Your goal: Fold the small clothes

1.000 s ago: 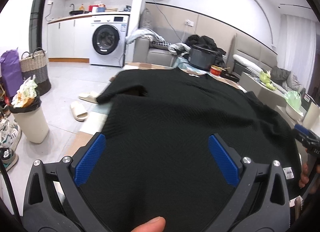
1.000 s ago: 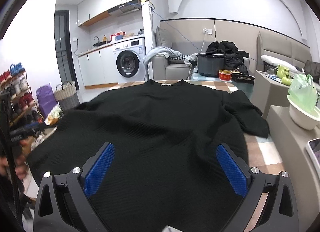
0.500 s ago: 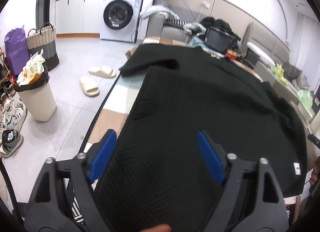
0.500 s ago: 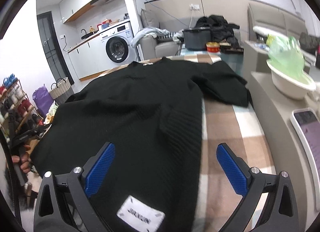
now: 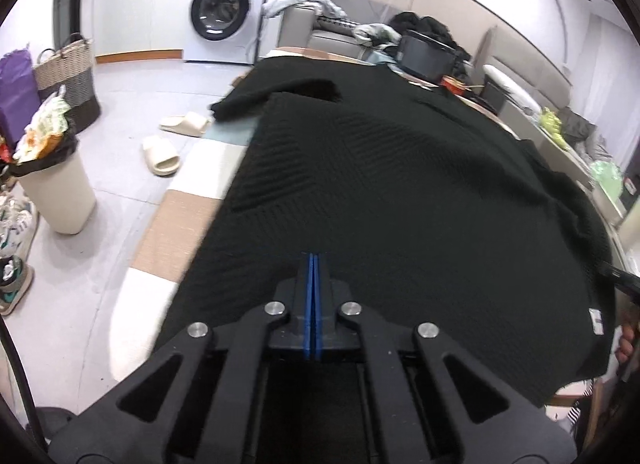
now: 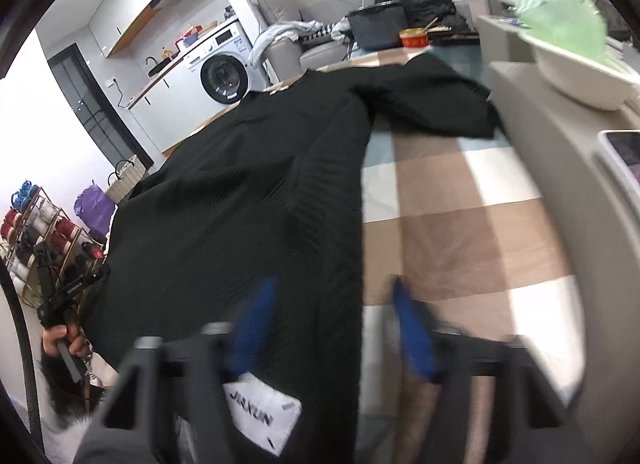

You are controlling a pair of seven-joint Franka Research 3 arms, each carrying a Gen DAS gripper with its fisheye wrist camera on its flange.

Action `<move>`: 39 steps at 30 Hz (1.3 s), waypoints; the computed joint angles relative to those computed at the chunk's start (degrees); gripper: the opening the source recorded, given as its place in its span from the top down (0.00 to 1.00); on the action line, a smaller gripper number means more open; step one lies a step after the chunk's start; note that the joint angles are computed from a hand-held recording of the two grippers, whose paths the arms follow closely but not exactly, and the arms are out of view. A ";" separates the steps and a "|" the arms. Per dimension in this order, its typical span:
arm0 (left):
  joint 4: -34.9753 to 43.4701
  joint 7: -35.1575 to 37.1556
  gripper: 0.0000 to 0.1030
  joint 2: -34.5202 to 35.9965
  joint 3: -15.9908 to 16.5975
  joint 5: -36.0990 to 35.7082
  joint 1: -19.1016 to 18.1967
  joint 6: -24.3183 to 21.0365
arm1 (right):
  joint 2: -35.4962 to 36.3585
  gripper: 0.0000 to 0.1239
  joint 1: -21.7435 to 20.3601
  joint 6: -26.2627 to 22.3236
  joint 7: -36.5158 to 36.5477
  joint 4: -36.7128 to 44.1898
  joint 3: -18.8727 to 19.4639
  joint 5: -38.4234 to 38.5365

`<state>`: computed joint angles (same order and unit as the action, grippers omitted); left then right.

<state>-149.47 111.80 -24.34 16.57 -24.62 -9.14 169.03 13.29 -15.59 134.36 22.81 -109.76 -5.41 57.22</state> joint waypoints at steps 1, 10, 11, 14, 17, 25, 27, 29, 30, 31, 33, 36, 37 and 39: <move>0.00 0.76 1.00 -0.21 0.08 -0.02 -0.74 -0.36 | 0.68 0.92 0.72 1.51 1.19 0.61 0.18 -0.69; -2.14 -1.58 1.00 -4.13 -3.50 2.63 -0.80 -1.47 | 2.82 0.96 1.86 8.45 12.88 3.05 -0.69 -11.00; -1.57 -2.82 1.00 -3.87 -3.69 2.73 -0.73 -1.77 | 2.86 0.95 1.90 8.87 13.73 3.23 -0.68 -12.39; 0.98 -6.69 0.89 -2.04 -4.61 3.22 0.22 -2.82 | 2.20 0.79 1.83 8.93 16.52 3.76 -0.43 -14.74; 3.49 -8.66 0.66 -0.10 -4.24 2.59 0.39 -2.97 | 0.76 0.61 1.31 13.22 15.41 3.19 0.77 -10.74; 17.16 -10.37 0.56 11.01 -7.72 1.75 4.45 -6.32 | 10.71 0.60 3.27 15.22 33.51 18.83 -0.24 -17.93; 20.80 -11.78 0.50 14.07 -9.56 3.04 6.79 -7.13 | 15.45 0.60 4.41 13.41 41.85 25.08 -1.85 -23.85; 23.86 -13.49 0.47 16.80 -11.58 5.01 8.97 -6.90 | 19.83 0.60 4.59 10.40 47.86 31.24 -2.63 -28.02; 25.66 -15.17 0.45 18.30 -12.79 6.98 10.18 -6.94 | 21.75 0.60 4.17 8.30 50.18 34.18 -2.55 -29.30; 27.38 -15.43 0.39 19.77 -13.55 7.61 11.03 -7.04 | 23.46 0.60 3.51 6.45 51.95 36.79 -2.16 -30.13; 30.41 -17.50 0.28 22.29 -15.37 10.60 12.70 -6.83 | 26.57 0.60 2.65 3.65 55.17 41.54 -1.73 -32.43; 34.85 -19.31 0.19 26.00 -17.34 13.00 14.41 -7.46 | 31.41 0.60 1.31 -0.37 59.29 49.13 -0.71 -35.85; 36.37 -19.29 0.18 27.04 -17.93 13.01 14.95 -8.43 | 32.19 0.62 1.24 -1.20 60.15 50.36 -0.66 -36.70; 40.81 -20.08 0.18 30.28 -19.06 14.22 15.64 -10.35 | 34.58 0.62 1.02 -2.74 61.20 54.10 -0.13 -38.68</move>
